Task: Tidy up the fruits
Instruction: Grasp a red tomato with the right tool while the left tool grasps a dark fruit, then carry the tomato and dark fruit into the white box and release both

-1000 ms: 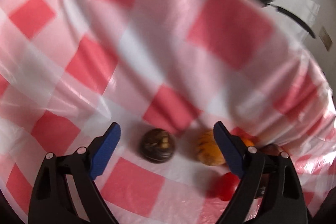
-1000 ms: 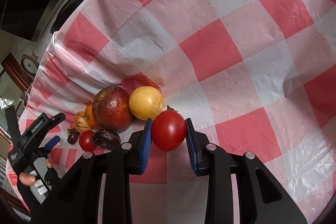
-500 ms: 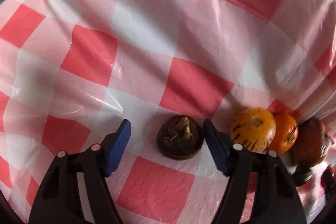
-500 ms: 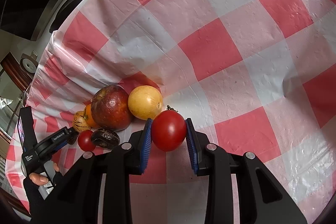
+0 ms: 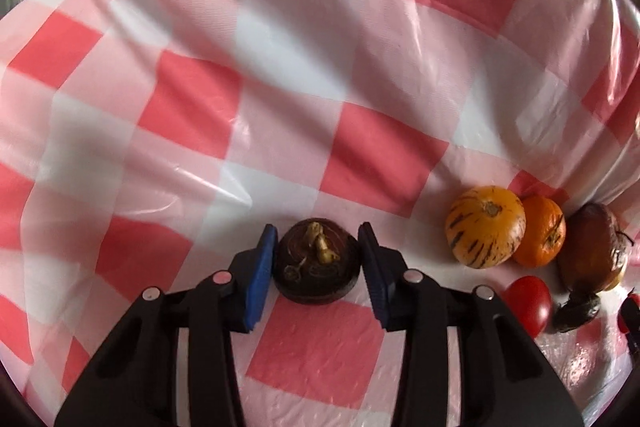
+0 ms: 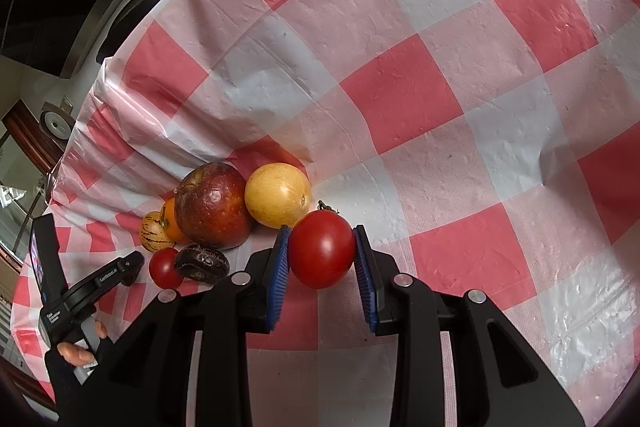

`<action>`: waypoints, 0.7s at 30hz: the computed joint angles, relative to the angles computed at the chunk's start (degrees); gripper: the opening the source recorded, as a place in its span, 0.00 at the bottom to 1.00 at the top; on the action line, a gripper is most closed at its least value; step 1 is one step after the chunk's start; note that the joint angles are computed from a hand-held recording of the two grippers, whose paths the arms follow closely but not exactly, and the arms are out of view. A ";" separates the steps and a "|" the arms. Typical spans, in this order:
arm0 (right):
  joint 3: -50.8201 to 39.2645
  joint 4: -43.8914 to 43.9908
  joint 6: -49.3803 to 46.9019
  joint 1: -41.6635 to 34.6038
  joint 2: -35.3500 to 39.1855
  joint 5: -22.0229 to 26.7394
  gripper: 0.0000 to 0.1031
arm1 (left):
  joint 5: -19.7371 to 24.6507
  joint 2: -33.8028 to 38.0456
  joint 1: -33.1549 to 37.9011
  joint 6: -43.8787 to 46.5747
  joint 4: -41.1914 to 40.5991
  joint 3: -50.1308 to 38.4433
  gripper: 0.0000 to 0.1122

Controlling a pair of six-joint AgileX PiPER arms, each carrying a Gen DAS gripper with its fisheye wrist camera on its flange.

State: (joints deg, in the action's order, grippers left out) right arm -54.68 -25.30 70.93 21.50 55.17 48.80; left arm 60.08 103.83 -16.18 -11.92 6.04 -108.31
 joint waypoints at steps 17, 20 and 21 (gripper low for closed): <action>1.32 -4.93 6.38 2.37 -3.17 1.69 0.31 | -10.60 -38.26 12.23 12.63 -18.37 39.07 0.37; 0.77 -13.07 15.71 12.71 -3.95 8.93 0.31 | -5.81 -44.90 22.35 23.30 -27.93 42.69 0.37; 0.35 -14.18 18.73 17.38 -3.88 12.21 0.31 | -3.48 -45.65 26.61 27.46 -31.35 42.40 0.37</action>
State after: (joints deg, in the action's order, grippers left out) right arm -54.33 -39.48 89.66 38.88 51.29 61.01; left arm 56.60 58.18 10.43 15.54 -25.31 -65.91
